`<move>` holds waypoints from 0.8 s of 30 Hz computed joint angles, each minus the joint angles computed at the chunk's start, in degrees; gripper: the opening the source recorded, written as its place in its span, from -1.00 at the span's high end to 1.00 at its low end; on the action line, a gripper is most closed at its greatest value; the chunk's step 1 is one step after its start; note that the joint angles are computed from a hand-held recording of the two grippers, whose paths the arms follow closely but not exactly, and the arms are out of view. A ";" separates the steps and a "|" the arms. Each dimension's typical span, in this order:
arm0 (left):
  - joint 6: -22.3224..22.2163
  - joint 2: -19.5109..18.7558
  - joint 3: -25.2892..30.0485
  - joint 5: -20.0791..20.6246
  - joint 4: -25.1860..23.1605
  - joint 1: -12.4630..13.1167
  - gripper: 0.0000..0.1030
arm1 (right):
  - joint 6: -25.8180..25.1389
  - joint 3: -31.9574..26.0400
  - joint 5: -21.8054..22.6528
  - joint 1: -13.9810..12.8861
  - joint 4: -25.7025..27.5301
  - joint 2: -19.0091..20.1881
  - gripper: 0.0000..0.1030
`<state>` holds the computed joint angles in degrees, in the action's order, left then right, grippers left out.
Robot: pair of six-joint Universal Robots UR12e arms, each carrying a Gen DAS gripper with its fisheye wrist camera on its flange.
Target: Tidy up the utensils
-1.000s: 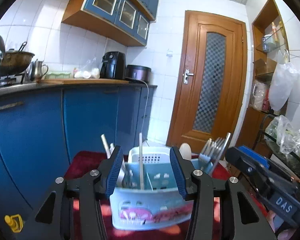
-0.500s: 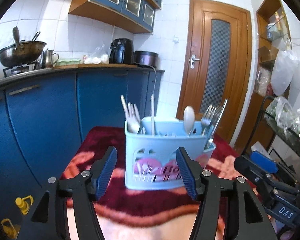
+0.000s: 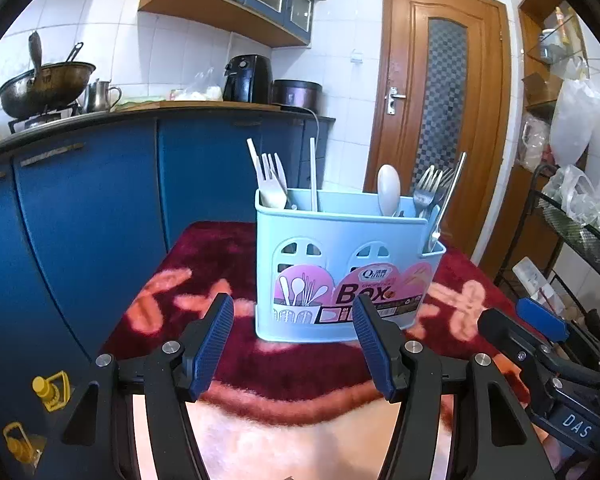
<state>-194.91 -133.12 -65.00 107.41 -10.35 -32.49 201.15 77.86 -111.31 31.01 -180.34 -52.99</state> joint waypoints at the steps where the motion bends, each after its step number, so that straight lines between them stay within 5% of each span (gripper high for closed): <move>1: 0.15 -0.10 0.16 0.57 -0.29 -0.08 -0.23 | 0.35 0.11 0.14 -0.06 0.30 -0.02 -0.52; 24: 1.18 -0.56 0.42 0.98 -0.42 -0.26 -0.23 | 2.27 0.55 0.54 -0.09 1.66 -0.20 -0.52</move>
